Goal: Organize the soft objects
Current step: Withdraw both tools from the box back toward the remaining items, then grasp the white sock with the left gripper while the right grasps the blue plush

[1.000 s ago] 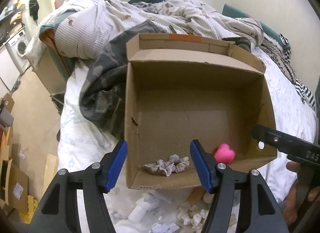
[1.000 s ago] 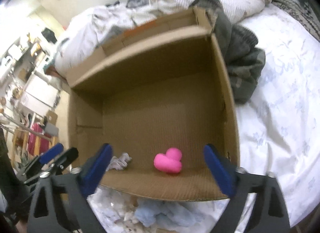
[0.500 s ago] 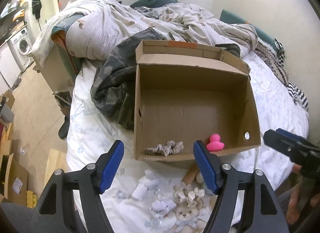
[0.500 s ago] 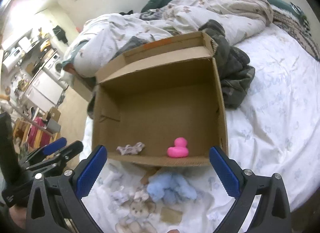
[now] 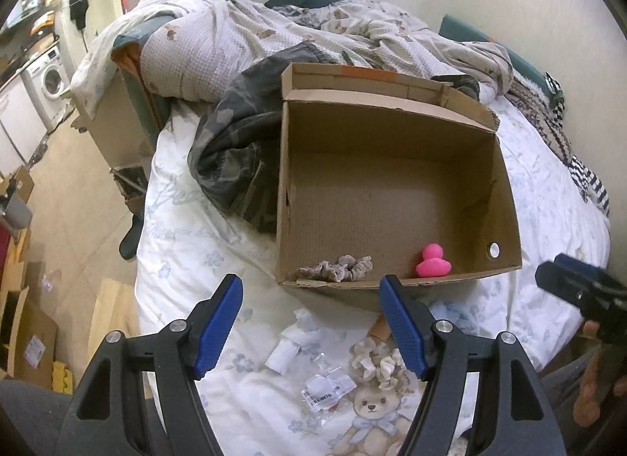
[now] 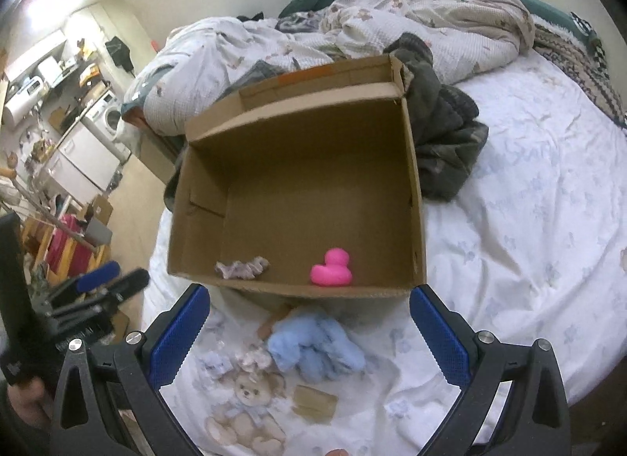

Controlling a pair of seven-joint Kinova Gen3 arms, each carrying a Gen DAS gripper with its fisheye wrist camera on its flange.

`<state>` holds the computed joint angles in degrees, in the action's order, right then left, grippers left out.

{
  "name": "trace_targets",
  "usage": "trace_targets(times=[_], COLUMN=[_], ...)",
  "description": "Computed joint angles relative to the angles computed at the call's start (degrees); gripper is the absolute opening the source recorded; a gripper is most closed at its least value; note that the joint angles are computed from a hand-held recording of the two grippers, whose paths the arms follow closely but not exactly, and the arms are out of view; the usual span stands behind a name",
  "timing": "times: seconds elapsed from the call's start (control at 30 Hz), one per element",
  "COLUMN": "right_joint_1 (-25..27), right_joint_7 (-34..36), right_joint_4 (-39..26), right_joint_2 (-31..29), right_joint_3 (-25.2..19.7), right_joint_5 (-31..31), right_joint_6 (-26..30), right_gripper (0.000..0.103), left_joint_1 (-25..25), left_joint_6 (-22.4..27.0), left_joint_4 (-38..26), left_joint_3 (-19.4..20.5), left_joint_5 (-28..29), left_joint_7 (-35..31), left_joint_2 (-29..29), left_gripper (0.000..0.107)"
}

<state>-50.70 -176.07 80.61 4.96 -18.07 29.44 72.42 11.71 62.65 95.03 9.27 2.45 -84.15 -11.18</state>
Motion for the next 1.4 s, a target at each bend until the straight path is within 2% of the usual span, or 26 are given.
trace_targets(times=[0.13,0.3,0.5,0.67,0.83,0.9,0.97,1.03,1.07,1.17,1.27,1.3,1.4], right_joint_1=[-0.2,0.9,3.7,4.0,4.9,5.8,6.5,7.1,7.5,9.5,11.3,11.5,12.1], right_joint_7=[-1.9,-5.4,-1.9,-2.1,-2.2,-2.0,-1.8,-2.0,-2.4,-1.7,2.2,3.6,8.4], right_joint_4=[2.4,5.8,7.3,7.7,8.8,9.8,10.8,11.6,12.2,15.0,15.2,14.9,14.3], right_joint_2=[-0.5,-1.5,-0.3,0.4,0.3,0.1,-0.1,-0.4,-0.7,-1.9,-0.5,0.1,2.3], right_joint_3=[-0.4,-0.5,0.2,0.9,1.6,1.9,2.0,2.1,2.2,2.5,2.6,2.6,2.7], right_joint_5=[0.1,-2.4,-10.7,-12.6,-13.9,-15.7,-17.1,-17.9,-18.3,-21.3,-25.6,-26.6,-30.1], right_joint_6=[-1.2,-4.3,-8.2,-9.5,-9.9,-10.8,-11.8,-12.4,-13.1,-17.6,-19.0,-18.8,-21.4], right_gripper=[0.103,0.103,0.103,0.103,0.103,0.103,0.103,0.103,0.103,0.103,0.103,0.103,0.103], left_joint_1=[-0.3,-1.0,-2.4,-4.4,-5.0,-3.8,-2.9,-2.4,-2.1,-1.6,-0.9,-0.8,0.1], left_joint_6=[1.1,4.2,8.3,9.8,10.0,8.9,8.0,8.0,8.2,8.7,8.1,7.9,7.6], left_joint_4=[0.5,0.9,1.3,0.8,-0.2,-0.1,0.0,-0.2,-0.2,-0.1,0.2,0.2,0.3], left_joint_3=[1.0,0.0,-3.1,-4.8,-4.6,-3.6,-3.1,-2.9,-2.8,-2.6,-2.4,-2.3,-2.1], left_joint_5=[-2.3,-2.7,2.4,6.5,8.8,7.1,6.3,6.3,6.2,6.4,6.2,6.4,5.7], left_joint_7=[2.1,4.6,2.9,2.7,1.3,1.9,2.0,2.1,2.1,1.2,0.8,0.3,0.7], left_joint_2=[0.8,2.5,6.6,10.6,14.2,14.8,15.5,16.8,17.3,18.8,18.8,19.1,18.8], left_gripper=[0.070,0.070,0.069,0.069,0.069,0.069,0.066,0.051,0.047,0.045,0.039,0.031,0.027])
